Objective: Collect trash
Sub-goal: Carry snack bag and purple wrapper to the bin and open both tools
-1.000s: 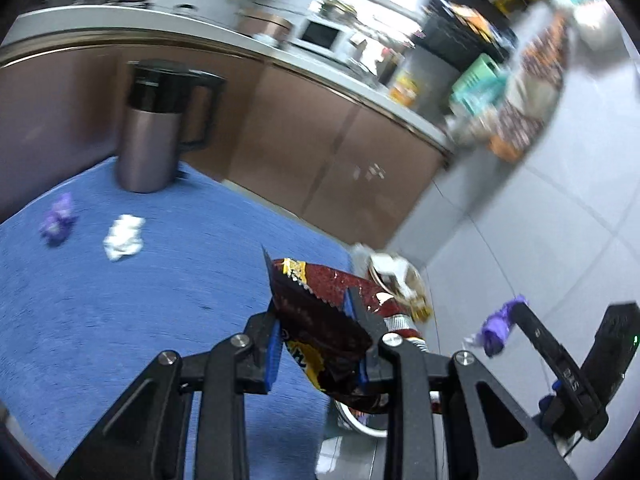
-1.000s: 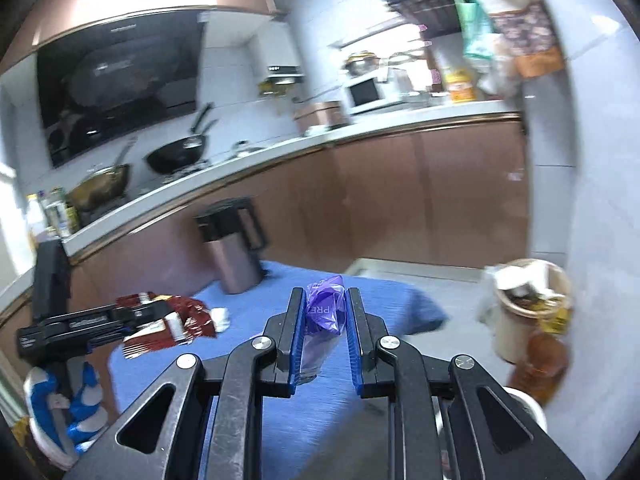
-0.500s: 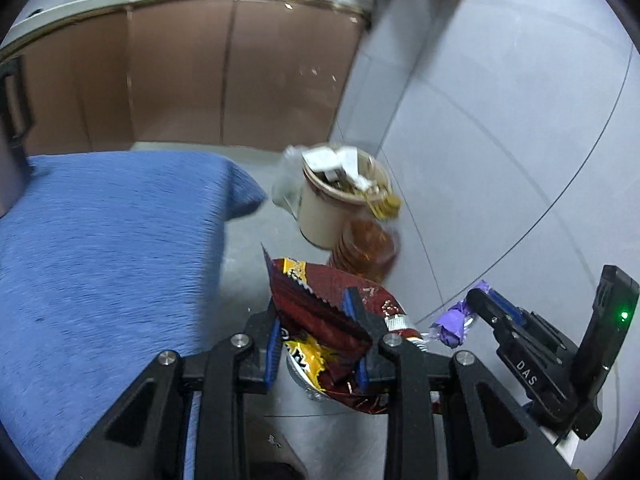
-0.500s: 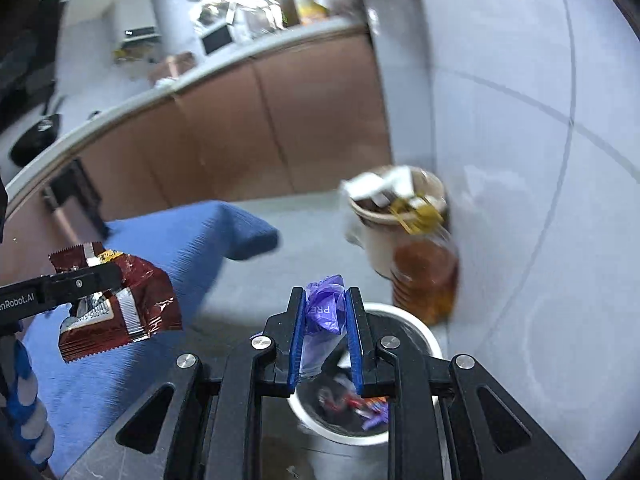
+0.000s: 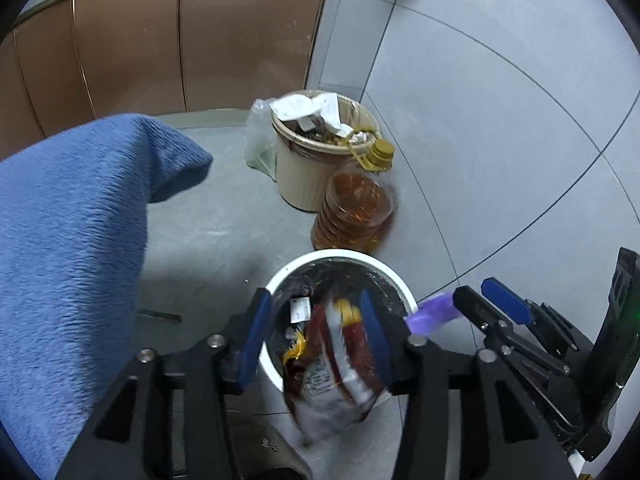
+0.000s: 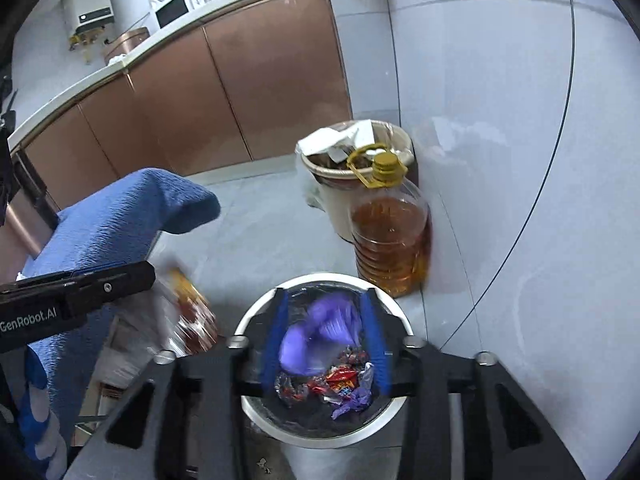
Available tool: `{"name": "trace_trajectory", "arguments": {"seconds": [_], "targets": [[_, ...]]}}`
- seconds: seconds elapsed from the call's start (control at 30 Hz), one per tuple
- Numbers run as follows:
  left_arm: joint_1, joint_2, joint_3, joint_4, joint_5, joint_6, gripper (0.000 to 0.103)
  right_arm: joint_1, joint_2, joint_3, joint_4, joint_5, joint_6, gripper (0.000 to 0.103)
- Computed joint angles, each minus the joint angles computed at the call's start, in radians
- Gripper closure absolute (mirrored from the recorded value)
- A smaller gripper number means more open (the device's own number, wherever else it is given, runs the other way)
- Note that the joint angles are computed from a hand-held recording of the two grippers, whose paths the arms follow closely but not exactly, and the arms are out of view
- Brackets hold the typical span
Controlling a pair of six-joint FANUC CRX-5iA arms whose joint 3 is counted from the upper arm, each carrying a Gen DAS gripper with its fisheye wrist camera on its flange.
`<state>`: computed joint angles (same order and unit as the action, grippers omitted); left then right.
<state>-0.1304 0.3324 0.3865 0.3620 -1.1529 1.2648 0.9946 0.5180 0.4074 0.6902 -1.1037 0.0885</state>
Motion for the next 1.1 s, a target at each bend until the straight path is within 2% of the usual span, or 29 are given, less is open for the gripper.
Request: {"name": "trace_trajectory", "arguments": {"seconds": [0.13, 0.33, 0.47, 0.7, 0.9, 1.03, 1.1], "targets": [[0.015, -0.007, -0.027, 0.048, -0.002, -0.021, 0.052, -0.003, 0.009, 0.006, -0.009, -0.019, 0.003, 0.052], [0.037, -0.04, -0.052, 0.077, 0.019, -0.027, 0.051, 0.003, 0.019, 0.03, -0.001, -0.033, 0.014, 0.048], [0.065, -0.102, -0.109, 0.113, 0.067, -0.049, 0.051, 0.017, 0.022, 0.054, 0.027, -0.042, 0.018, 0.045], [0.139, -0.276, -0.29, 0.213, 0.22, -0.125, 0.051, 0.056, 0.022, 0.099, 0.115, -0.053, 0.014, 0.04], [0.227, -0.375, -0.343, 0.245, 0.191, -0.193, 0.051, 0.098, 0.04, 0.182, 0.188, -0.06, 0.045, 0.037], [0.287, -0.45, -0.391, 0.265, 0.199, -0.231, 0.051, 0.131, 0.07, 0.27, 0.236, -0.06, 0.088, 0.033], [0.332, -0.491, -0.415, 0.28, 0.195, -0.255, 0.049, 0.15, 0.093, 0.333, 0.261, -0.053, 0.122, 0.02]]}}
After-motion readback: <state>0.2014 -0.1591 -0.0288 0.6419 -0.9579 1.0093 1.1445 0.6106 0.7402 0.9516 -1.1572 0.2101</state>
